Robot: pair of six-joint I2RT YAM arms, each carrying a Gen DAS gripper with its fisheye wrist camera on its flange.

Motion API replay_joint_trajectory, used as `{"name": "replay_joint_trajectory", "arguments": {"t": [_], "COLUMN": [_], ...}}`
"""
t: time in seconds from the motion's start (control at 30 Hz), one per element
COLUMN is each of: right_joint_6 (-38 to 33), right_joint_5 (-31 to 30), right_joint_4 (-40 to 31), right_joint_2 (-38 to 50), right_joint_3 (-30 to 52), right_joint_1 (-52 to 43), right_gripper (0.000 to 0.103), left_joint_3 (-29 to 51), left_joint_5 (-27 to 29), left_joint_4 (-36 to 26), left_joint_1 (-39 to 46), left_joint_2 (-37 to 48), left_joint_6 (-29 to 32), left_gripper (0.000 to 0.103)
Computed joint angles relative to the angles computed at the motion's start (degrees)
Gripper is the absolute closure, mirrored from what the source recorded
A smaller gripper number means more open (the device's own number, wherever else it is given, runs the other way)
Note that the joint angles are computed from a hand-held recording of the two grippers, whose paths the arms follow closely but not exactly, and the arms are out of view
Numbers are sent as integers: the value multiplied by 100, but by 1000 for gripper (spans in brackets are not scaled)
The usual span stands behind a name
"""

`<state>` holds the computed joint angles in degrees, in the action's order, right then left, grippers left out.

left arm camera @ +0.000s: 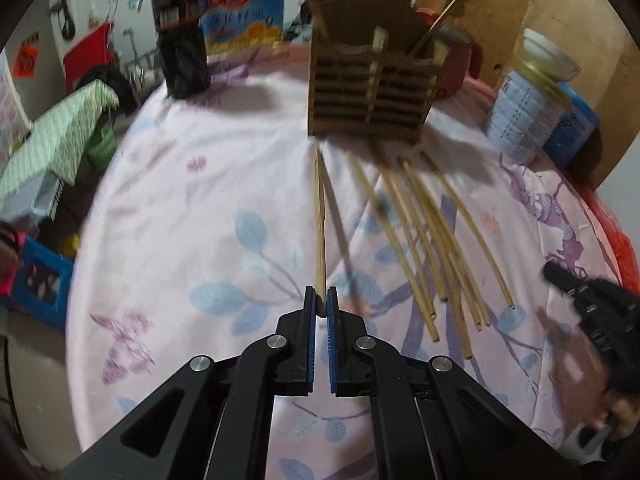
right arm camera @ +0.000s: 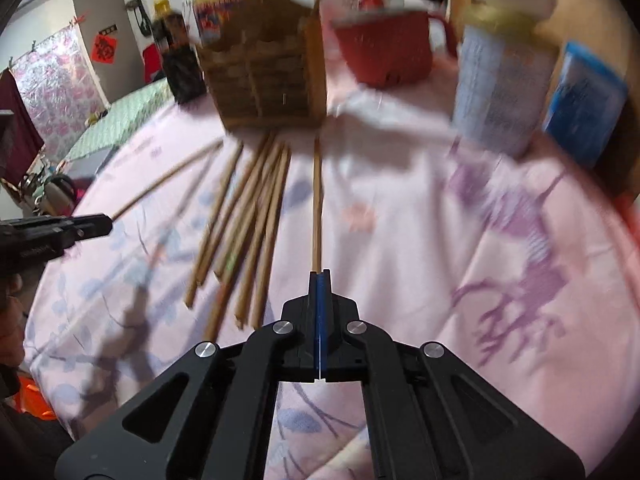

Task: Organize utensils
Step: 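Close the left tool on a chopstick while the right tool grasps another, then lift both held chopsticks up to the wooden holder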

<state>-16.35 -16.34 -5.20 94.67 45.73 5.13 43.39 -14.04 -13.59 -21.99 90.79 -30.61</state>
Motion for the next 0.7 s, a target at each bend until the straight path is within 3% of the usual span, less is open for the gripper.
{"name": "replay_joint_trajectory", "arguments": {"t": [0.13, 0.23, 0.27, 0.53, 0.6, 0.7], "right_joint_6": [-57, -171, -170, -474, -476, -422], "right_joint_5": [-333, -552, -506, -293, -213, -341], "right_joint_4": [-314, -870, -864, -518, -148, -78], "right_joint_2": [-497, 81, 340, 1427, 1462, 1479], "right_joint_3": [271, 855, 912, 666, 443, 388], "right_joint_1": [-191, -142, -61, -34, -24, -84], "right_gripper": [102, 83, 72, 75, 90, 97], "left_joint_3": [245, 341, 344, 351, 398, 398], "left_joint_5": [-382, -504, -529, -672, -751, -797], "left_joint_4": [-284, -434, -464, -883, -992, -1074], "left_joint_1": [-121, -153, -169, -252, -285, -297], "left_joint_2": [-389, -632, -718, -1090, -1115, -1147], "left_joint_6": [144, 24, -59, -485, -514, -533], "left_gripper": [97, 97, 97, 97, 97, 97]}}
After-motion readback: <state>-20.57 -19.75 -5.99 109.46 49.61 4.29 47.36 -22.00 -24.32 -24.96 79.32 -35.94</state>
